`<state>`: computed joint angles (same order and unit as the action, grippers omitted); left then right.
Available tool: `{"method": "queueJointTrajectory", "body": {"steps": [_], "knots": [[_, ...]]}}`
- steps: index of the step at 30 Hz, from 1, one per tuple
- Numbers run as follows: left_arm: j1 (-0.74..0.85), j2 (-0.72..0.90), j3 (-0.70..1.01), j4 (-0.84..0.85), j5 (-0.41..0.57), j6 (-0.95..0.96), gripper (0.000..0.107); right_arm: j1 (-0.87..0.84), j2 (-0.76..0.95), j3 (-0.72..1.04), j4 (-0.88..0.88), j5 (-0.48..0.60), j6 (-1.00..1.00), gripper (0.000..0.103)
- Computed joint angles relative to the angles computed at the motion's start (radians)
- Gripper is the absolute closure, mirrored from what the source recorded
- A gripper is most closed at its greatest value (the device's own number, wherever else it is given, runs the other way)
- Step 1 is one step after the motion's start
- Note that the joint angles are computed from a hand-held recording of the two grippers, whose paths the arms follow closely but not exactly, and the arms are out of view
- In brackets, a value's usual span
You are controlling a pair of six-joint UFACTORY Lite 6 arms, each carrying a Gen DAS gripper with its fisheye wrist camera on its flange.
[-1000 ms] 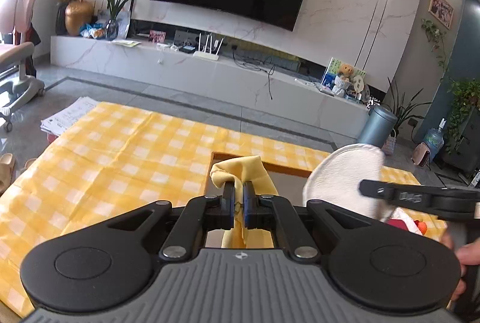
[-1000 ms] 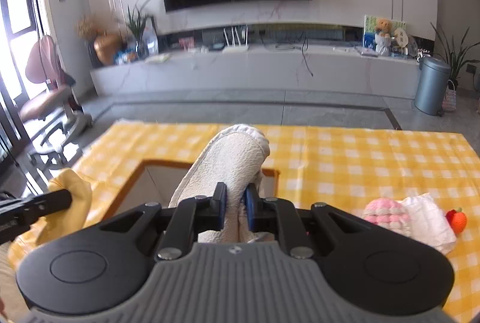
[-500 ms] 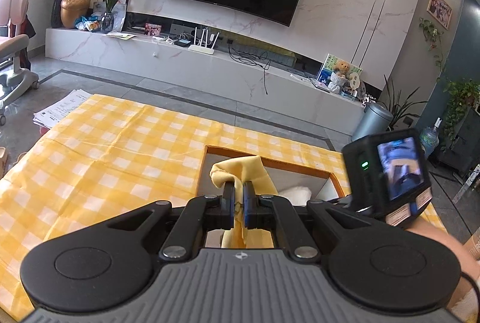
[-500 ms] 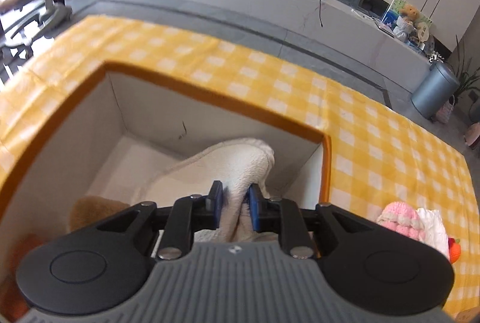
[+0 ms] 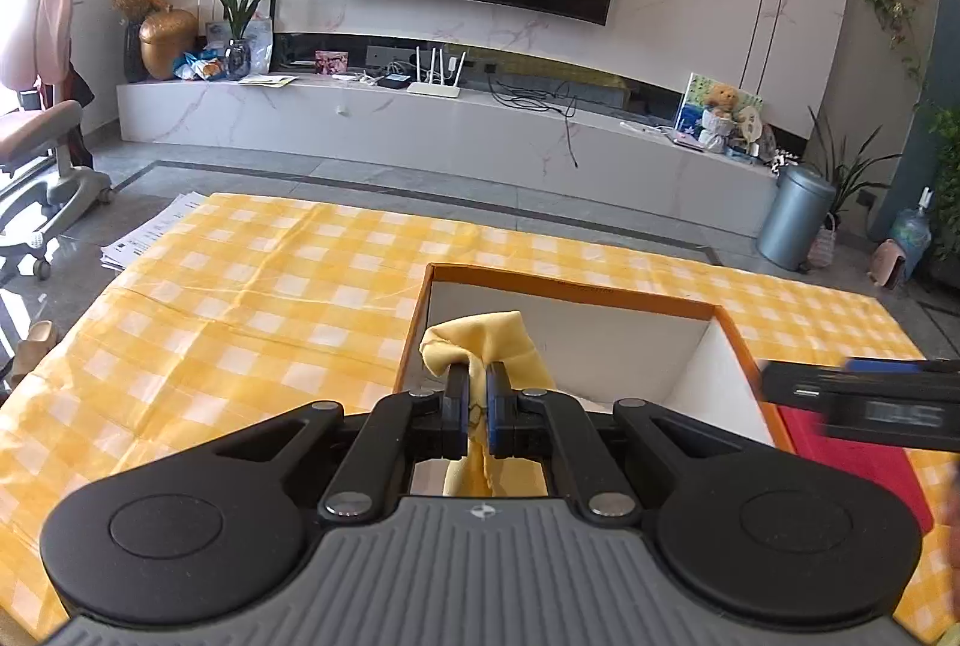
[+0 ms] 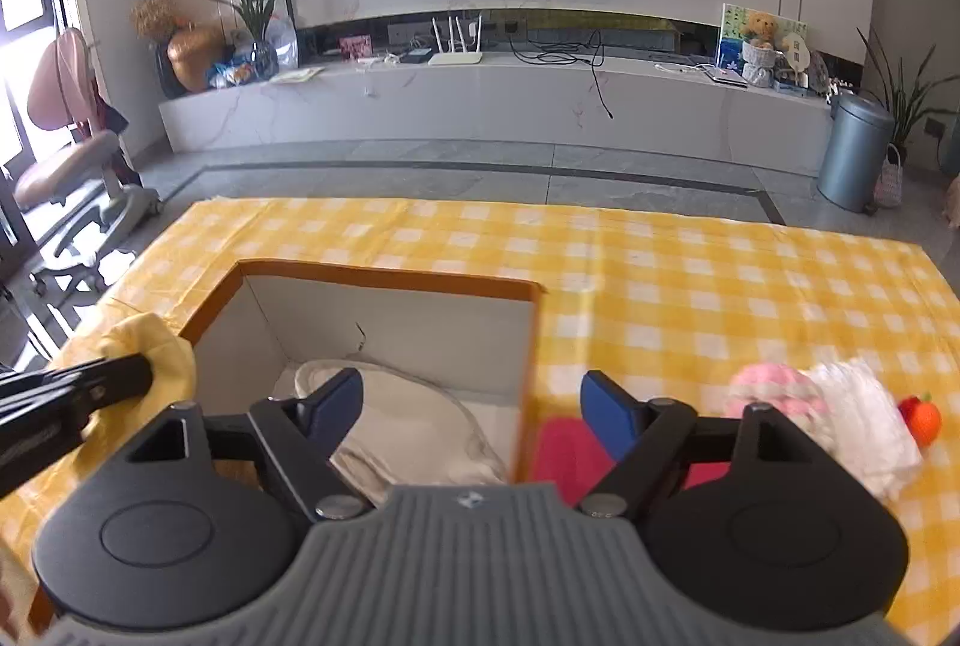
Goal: Organize soft objects
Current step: 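Open the right tool to drop the bath mitt into the box, then open the left tool to drop the yellow cloth into the box, then move both open tools back toward the pink knit and white cloth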
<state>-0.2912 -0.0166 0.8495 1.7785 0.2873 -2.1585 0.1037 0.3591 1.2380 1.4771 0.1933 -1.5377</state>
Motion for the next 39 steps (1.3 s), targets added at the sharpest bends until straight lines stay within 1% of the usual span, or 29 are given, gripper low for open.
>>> {"method": "queueJointTrajectory", "body": {"steps": [2, 4, 6, 8, 10, 12, 14, 16, 17, 19, 20, 21, 22, 23, 24, 28, 31, 37, 39], "knots": [[0.006, 0.049, 0.039, 0.042, -0.010, -0.042, 0.101, -0.060, -0.077, -0.084, 0.130, 0.028, -0.164, 0.024], [0.007, 0.096, 0.084, -0.015, 0.002, -0.001, 0.101, -0.127, -0.140, -0.161, 0.236, 0.069, -0.315, 0.024], [0.004, 0.122, 0.099, 0.003, 0.027, -0.022, 0.101, -0.210, -0.184, -0.231, 0.339, 0.139, -0.450, 0.023], [0.001, 0.143, 0.110, -0.002, 0.038, -0.016, 0.101, -0.280, -0.197, -0.282, 0.422, 0.212, -0.534, 0.023], [-0.002, 0.165, 0.125, -0.075, 0.038, 0.036, 0.101, -0.334, -0.170, -0.293, 0.425, 0.273, -0.534, 0.023], [0.002, 0.172, 0.120, -0.077, 0.014, 0.023, 0.101, -0.356, -0.134, -0.274, 0.384, 0.276, -0.494, 0.023], [-0.002, 0.179, 0.117, -0.065, -0.001, -0.001, 0.101, -0.372, -0.109, -0.264, 0.395, 0.275, -0.519, 0.023], [-0.025, 0.192, 0.129, -0.102, 0.025, 0.038, 0.100, -0.388, -0.099, -0.260, 0.396, 0.283, -0.530, 0.023], [-0.038, 0.199, 0.140, -0.153, 0.039, 0.097, 0.097, -0.399, -0.095, -0.260, 0.388, 0.295, -0.522, 0.023], [-0.066, 0.199, 0.144, -0.175, 0.078, 0.115, 0.080, -0.415, -0.085, -0.247, 0.363, 0.312, -0.480, 0.023], [-0.081, 0.189, 0.133, -0.150, 0.101, 0.078, 0.050, -0.419, -0.084, -0.244, 0.354, 0.314, -0.466, 0.023], [-0.095, 0.176, 0.118, -0.116, 0.125, 0.027, 0.015, -0.429, -0.086, -0.249, 0.344, 0.318, -0.460, 0.023], [-0.110, 0.161, 0.098, -0.057, 0.148, -0.047, 0.007, -0.434, -0.088, -0.251, 0.344, 0.320, -0.461, 0.023], [-0.130, 0.141, 0.077, -0.015, 0.180, -0.104, 0.004, -0.440, -0.091, -0.255, 0.343, 0.324, -0.464, 0.023], [-0.147, 0.126, 0.065, -0.002, 0.204, -0.119, 0.004, -0.446, -0.091, -0.255, 0.335, 0.329, -0.460, 0.023], [-0.203, 0.116, 0.087, -0.049, 0.264, 0.001, 0.004, -0.457, -0.091, -0.248, 0.307, 0.338, -0.421, 0.023], [-0.233, 0.120, 0.095, -0.053, 0.307, 0.024, 0.004, -0.454, -0.093, -0.244, 0.293, 0.338, -0.397, 0.023], [-0.259, 0.093, 0.091, -0.051, 0.321, 0.038, 0.004, -0.451, -0.083, -0.238, 0.281, 0.333, -0.384, 0.023], [-0.270, 0.074, 0.081, -0.040, 0.321, 0.046, 0.004, -0.454, -0.073, -0.223, 0.250, 0.337, -0.324, 0.023]]}}
